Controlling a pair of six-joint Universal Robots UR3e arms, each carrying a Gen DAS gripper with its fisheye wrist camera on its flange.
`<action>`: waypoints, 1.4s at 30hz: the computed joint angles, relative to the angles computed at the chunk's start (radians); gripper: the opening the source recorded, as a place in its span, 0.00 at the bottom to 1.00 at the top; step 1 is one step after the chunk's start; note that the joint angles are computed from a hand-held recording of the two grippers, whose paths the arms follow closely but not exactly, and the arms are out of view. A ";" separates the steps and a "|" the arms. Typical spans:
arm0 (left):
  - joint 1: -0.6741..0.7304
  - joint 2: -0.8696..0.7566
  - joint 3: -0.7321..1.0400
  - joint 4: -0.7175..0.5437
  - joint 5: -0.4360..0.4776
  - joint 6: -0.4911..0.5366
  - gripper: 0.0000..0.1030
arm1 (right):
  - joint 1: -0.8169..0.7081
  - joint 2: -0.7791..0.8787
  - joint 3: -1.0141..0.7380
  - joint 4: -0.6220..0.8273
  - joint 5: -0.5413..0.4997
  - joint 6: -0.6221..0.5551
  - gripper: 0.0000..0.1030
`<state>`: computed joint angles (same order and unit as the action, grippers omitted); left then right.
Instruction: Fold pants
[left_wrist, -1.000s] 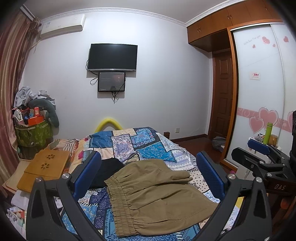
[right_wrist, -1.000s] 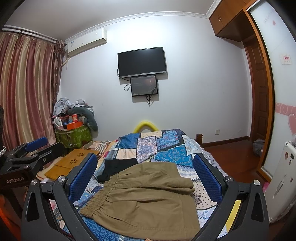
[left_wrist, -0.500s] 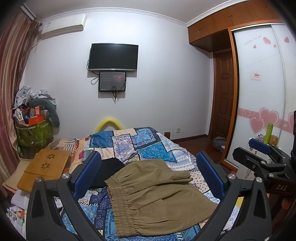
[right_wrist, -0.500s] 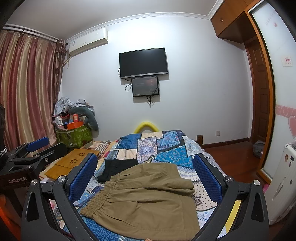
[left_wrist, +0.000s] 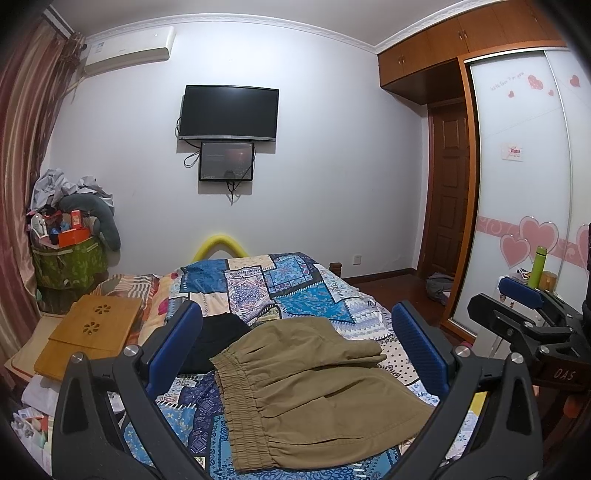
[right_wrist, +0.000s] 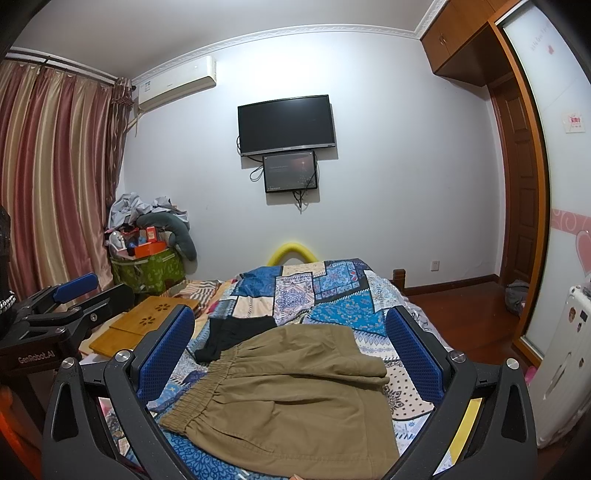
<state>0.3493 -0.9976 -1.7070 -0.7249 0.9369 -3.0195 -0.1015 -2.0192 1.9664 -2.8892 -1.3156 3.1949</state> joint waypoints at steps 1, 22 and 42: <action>-0.005 -0.003 0.001 0.003 0.006 -0.001 1.00 | 0.001 0.001 0.001 -0.001 -0.001 0.001 1.00; -0.148 -0.157 0.033 0.078 0.161 -0.005 1.00 | -0.036 0.046 0.003 -0.001 0.012 -0.024 1.00; -0.250 -0.913 0.545 -0.117 0.466 0.050 1.00 | -0.253 0.415 -0.137 0.231 0.052 -0.219 1.00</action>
<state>0.0992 -1.9105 -1.1624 -0.8416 1.4032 -2.9695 -0.3543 -1.6042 1.8295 -2.6585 -1.2633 2.9757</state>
